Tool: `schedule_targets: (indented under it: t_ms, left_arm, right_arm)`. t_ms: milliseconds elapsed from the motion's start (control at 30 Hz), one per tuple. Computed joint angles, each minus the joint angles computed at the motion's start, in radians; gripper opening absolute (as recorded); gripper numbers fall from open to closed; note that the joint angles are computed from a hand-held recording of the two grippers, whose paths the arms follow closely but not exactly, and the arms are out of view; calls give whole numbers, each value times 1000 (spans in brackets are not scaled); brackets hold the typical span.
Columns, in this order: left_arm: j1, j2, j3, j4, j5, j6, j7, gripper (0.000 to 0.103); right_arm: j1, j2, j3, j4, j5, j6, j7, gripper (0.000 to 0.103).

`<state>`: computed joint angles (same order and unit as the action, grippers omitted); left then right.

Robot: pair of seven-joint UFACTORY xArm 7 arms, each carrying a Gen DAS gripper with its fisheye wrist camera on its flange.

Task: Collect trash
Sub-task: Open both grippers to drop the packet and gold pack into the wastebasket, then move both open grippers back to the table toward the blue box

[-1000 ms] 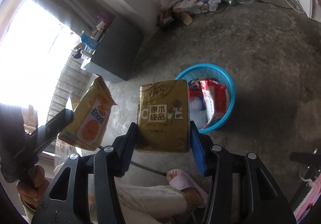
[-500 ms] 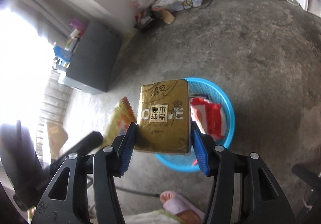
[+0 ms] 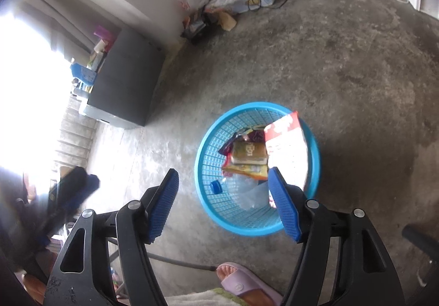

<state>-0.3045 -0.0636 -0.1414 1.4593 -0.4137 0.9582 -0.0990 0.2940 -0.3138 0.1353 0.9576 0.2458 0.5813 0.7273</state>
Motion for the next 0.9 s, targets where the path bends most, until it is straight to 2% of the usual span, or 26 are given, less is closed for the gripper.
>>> schedule_targets:
  t_ms: [133,367,667,800,900]
  left_arm:
    - [5,-94,8,-13,33,25,3,55]
    - [46,-342,33,-85,145,70,-29,72]
    - [152,-650,74,-158,293,188,-72,92]
    - [209,-774,94,-194,336,223,-93,97]
    - [254,-841,106,-211,369,252,-106,97]
  right_arm:
    - [-11,-63,33,9,-68,36,34,65]
    - [0,-133,113,91,-197,151,62,78]
    - [11,-133,220,222,-353,261,80,93]
    - [14,-104,268,296,-435,294,99,95]
    - [28,-85,291,332,-480,306,99,95]
